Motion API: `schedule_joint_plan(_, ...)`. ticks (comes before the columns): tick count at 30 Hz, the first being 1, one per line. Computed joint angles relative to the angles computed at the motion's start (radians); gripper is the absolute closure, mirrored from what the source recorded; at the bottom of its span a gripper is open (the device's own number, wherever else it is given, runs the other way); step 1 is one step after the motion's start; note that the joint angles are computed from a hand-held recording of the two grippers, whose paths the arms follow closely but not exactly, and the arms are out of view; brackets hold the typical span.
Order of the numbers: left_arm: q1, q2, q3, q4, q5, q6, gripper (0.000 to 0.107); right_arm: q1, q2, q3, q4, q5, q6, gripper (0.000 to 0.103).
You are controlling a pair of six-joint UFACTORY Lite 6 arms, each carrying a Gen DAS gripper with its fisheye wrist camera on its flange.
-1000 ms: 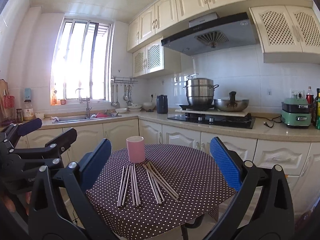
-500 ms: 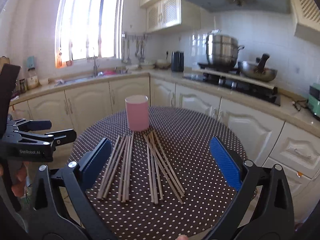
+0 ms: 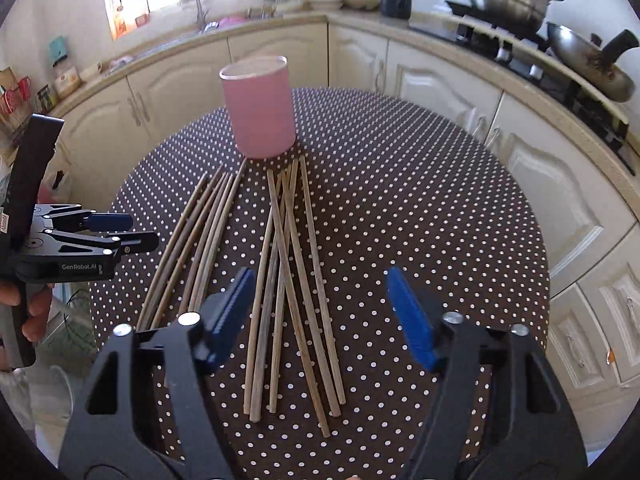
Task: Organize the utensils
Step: 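Lower both tools toward the wooden chopsticks lying on the tablecloth, then close the left tool on one wooden chopstick while the right tool grasps another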
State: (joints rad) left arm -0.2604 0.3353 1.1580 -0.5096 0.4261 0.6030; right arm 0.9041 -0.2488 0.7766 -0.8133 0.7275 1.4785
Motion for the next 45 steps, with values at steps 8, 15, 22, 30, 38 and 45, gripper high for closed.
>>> schedule_joint_plan(8,-0.010,0.085,0.056,-0.023,0.029,0.007,0.054,-0.177,0.089,0.045,0.272,-0.153,-0.350,0.053)
schedule_joint_plan(15,-0.049,0.106,0.101,0.137,0.020,-0.183,0.071,-0.242,0.156,0.074,0.394,-0.185,-0.495,0.061)
schedule_joint_plan(22,-0.030,0.091,0.094,0.097,0.052,-0.122,0.071,-0.310,0.174,0.086,0.470,-0.191,-0.604,0.061)
schedule_joint_plan(30,-0.106,0.107,0.123,0.237,0.064,-0.311,0.071,-0.338,0.228,0.131,0.523,-0.161,-0.694,0.061)
schedule_joint_plan(38,-0.180,0.127,0.142,0.472,0.016,-0.498,0.089,-0.360,0.330,0.233,0.569,-0.102,-0.803,0.070)
schedule_joint_plan(45,-0.105,0.196,0.256,0.295,0.106,-0.290,0.101,-0.383,0.446,0.345,0.595,-0.064,-0.886,0.077)
